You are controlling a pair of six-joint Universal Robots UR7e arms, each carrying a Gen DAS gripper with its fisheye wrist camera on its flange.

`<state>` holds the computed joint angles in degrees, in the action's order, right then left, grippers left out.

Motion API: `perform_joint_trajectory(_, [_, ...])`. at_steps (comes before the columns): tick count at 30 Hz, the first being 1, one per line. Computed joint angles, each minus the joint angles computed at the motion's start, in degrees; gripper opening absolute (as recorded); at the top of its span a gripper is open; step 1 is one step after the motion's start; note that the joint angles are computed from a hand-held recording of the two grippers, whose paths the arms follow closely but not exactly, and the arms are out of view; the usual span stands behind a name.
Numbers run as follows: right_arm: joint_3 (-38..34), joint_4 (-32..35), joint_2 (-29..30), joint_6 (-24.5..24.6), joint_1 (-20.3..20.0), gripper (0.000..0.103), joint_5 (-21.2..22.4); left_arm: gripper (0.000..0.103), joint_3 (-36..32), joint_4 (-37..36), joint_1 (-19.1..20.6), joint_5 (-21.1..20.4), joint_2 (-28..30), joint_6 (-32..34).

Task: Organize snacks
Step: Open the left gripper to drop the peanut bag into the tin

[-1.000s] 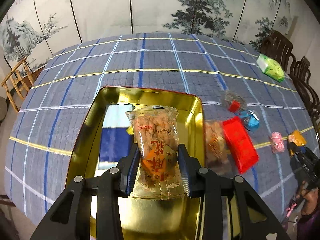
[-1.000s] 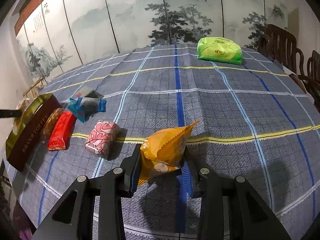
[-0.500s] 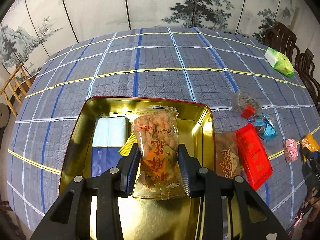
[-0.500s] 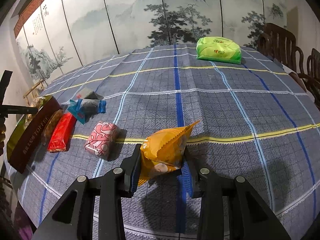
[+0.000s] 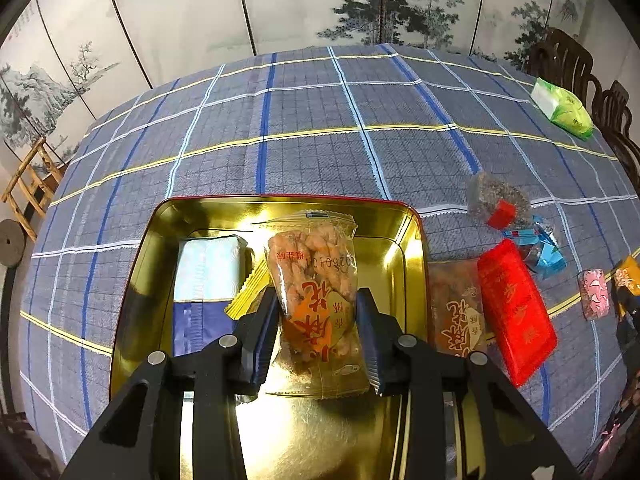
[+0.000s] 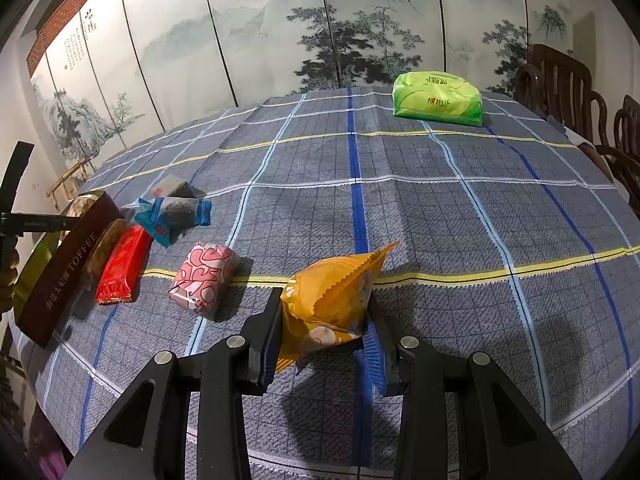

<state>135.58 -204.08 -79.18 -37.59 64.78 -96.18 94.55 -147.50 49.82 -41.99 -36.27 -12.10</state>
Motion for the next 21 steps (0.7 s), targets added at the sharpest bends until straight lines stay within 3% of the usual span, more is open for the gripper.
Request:
perform_joint_trajectory(10, [0.01, -0.12, 0.13, 0.07, 0.06, 0.037, -0.14, 0.038, 0.33, -0.81, -0.86, 2.88, 0.6, 0.86])
perform_joint_trajectory(21, [-0.08, 0.19, -0.04, 0.09, 0.05, 0.037, -0.12, 0.057, 3.92, -5.06, -3.05, 7.63, -0.67, 0.54])
